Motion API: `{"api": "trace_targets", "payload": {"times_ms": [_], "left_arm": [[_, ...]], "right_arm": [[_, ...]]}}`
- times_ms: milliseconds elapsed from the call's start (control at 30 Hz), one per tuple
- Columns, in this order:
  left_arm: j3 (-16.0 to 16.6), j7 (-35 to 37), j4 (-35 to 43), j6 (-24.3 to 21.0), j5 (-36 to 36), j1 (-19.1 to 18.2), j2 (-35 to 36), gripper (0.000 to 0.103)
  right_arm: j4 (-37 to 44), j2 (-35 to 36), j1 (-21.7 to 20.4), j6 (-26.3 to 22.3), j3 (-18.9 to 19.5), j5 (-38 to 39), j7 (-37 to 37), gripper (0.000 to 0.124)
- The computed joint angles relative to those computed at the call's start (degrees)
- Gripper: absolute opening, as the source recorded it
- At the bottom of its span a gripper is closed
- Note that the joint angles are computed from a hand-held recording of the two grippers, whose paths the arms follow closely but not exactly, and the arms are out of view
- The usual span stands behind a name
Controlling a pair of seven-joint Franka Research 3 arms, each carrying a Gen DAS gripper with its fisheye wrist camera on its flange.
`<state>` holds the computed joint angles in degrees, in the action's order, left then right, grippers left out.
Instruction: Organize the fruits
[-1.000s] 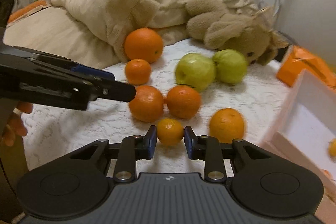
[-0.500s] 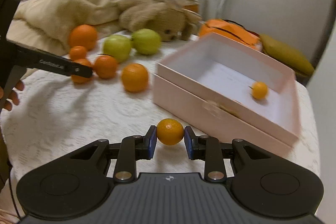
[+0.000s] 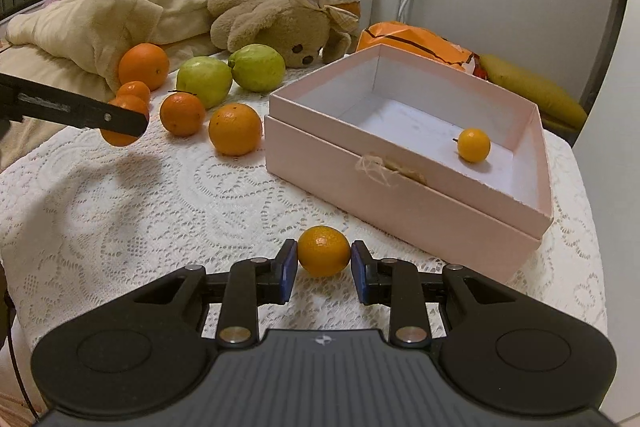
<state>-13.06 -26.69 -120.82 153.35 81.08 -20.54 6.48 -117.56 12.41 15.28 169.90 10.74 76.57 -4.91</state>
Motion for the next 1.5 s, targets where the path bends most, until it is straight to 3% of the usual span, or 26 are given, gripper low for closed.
{"api": "trace_targets", "payload": {"times_ms": [100, 200, 333, 533, 633, 800, 900, 967, 1133, 1267, 1433, 1500], "left_arm": [[-0.22, 1.49, 2.35, 4.41, 0.56, -0.31, 2.30, 0.051], [-0.22, 6.05, 4.07, 4.51, -1.76, -1.52, 4.15, 0.051], [0.56, 6.74, 3.44, 1.66, -3.05, -3.11, 3.68, 0.051], [0.05, 0.51, -3.00, -7.04, -4.81, -2.29, -2.23, 0.051], [-0.71, -2.89, -6.71, -9.99, -5.60, -0.97, -5.59, 0.051], [-2.31, -5.61, -11.90, -12.06, -7.28, 1.20, -9.91, 0.051], [-2.98, -6.47, -13.70, -11.27, -7.83, 2.09, -11.00, 0.051], [-3.28, -7.00, -14.44, -10.47, -7.74, 2.54, -11.34, 0.051], [-3.75, -7.07, -14.39, -9.03, -7.10, 2.93, -10.74, 0.051], [-3.75, -6.69, -13.17, -7.95, -5.96, 2.92, -9.61, 0.051], [-3.72, -4.41, -9.53, -6.51, -4.64, 1.89, -6.58, 0.051], [-3.51, -3.19, -7.75, -5.44, -4.06, 1.30, -5.08, 0.051]], "right_arm": [[-0.23, -0.10, 0.01, -0.16, -0.11, -0.49, 0.99, 0.028], [-0.50, -0.32, -0.15, -0.58, -0.14, -0.38, 1.61, 0.030], [-0.41, -1.11, -0.27, 0.56, 0.70, 7.37, -6.63, 0.046], [0.88, -2.16, 3.27, 0.70, -0.20, 18.73, -24.02, 0.047], [2.39, -1.49, 5.64, -1.03, -0.42, 19.05, -26.51, 0.047], [8.24, 3.59, 8.94, -0.94, 1.16, 11.34, -21.11, 0.048], [13.46, 8.86, 11.46, 2.59, 1.82, 1.04, -10.84, 0.051], [15.98, 11.96, 14.57, 4.44, -0.26, -8.13, -0.86, 0.052], [18.93, 16.05, 21.86, 2.28, -9.05, -26.41, 20.28, 0.048], [16.51, 13.53, 16.80, 1.25, -4.51, -25.64, 20.47, 0.044], [9.82, 6.73, 4.99, 0.44, 6.34, -17.13, 9.12, 0.044], [6.66, 3.37, 1.77, -1.23, 7.97, -12.89, 5.38, 0.044]]}}
